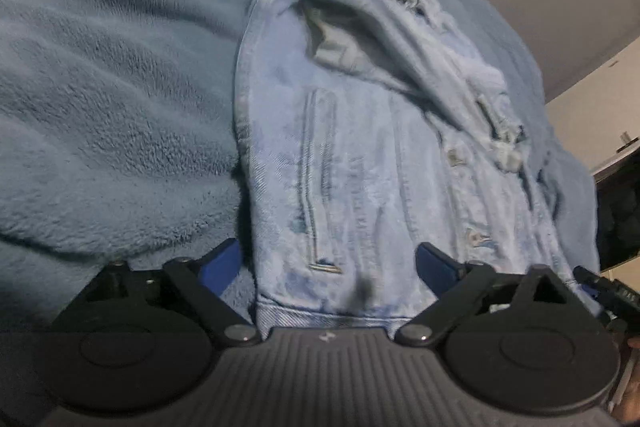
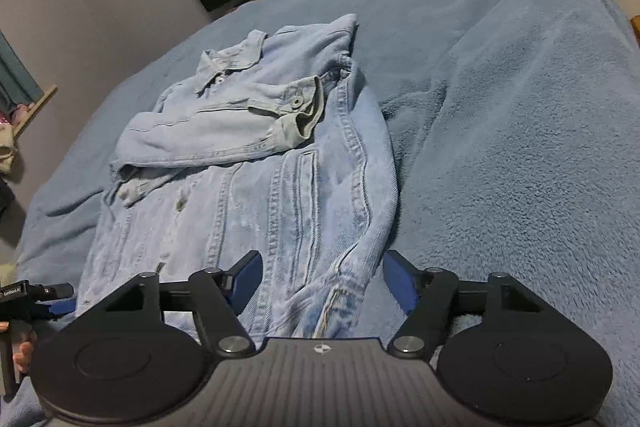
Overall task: Fold large clothes
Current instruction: 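Grasp the jacket hem with the left tool while the right tool grasps it too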
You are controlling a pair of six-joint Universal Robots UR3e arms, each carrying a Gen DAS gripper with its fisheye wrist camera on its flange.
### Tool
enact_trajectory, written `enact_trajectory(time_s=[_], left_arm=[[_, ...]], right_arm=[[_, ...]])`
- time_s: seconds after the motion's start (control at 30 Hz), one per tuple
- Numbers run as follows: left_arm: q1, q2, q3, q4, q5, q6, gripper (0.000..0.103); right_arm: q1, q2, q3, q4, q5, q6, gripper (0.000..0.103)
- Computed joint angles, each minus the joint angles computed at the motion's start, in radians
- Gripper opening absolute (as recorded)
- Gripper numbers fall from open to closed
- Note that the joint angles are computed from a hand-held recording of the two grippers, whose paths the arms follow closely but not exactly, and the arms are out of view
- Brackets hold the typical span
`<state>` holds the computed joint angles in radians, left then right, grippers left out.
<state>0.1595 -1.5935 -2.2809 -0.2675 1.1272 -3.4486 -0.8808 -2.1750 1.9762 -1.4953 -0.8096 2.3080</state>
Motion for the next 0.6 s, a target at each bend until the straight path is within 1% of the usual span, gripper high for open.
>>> enact_trajectory(time_s=[0.03,0.1,0.17,0.2,0.23,0.27,0.33,0.37,0.4,0.43,0.47,0.57,0.6], left_arm=[[-0.017,-0.029,0.019,0.008,0.015,0.001,0.078],[-0.048,-0.080,0.050,0.036,0.051,0.008,0.068],[-0.059,-0.115,0.054,0.085,0.062,0.013,0.063],[-0.064,-0.127,0.056,0.103,0.073,0.009,0.058],[-0.060,-0.132,0.051,0.116,0.071,0.007,0.053],[-0.047,-0.130,0.036,0.133,0.048,0.006,0.051],[-0.023,-0.120,0.005,0.160,0.009,-0.001,0.040],[-0.003,-0.101,-0.015,0.157,-0.018,-0.001,0.038],[0.016,-0.078,-0.031,0.135,-0.043,-0.002,0.038],[0.026,-0.058,-0.037,0.104,-0.057,0.004,0.038],[0.033,-0.034,-0.032,0.047,-0.068,0.016,0.038],[0.052,0.027,-0.019,-0.080,-0.096,0.062,0.038],[0.059,0.045,-0.003,-0.149,-0.106,0.087,0.038]], right_arm=[[0.035,0.021,0.015,-0.072,-0.019,0.046,0.068],[0.088,0.063,0.039,-0.186,-0.042,0.117,0.066],[0.138,0.124,0.049,-0.294,-0.049,0.189,0.065],[0.166,0.165,0.042,-0.344,-0.061,0.232,0.063],[0.188,0.197,0.033,-0.380,-0.074,0.267,0.062],[0.200,0.227,0.033,-0.412,-0.078,0.285,0.059],[0.203,0.262,0.023,-0.410,-0.059,0.277,0.058],[0.209,0.279,0.007,-0.396,-0.070,0.273,0.057],[0.224,0.296,-0.013,-0.395,-0.103,0.286,0.051],[0.243,0.305,-0.038,-0.387,-0.146,0.306,0.047],[0.255,0.306,-0.059,-0.369,-0.180,0.309,0.040],[0.254,0.310,-0.133,-0.229,-0.219,0.202,0.040],[0.249,0.309,-0.153,-0.185,-0.227,0.167,0.040]])
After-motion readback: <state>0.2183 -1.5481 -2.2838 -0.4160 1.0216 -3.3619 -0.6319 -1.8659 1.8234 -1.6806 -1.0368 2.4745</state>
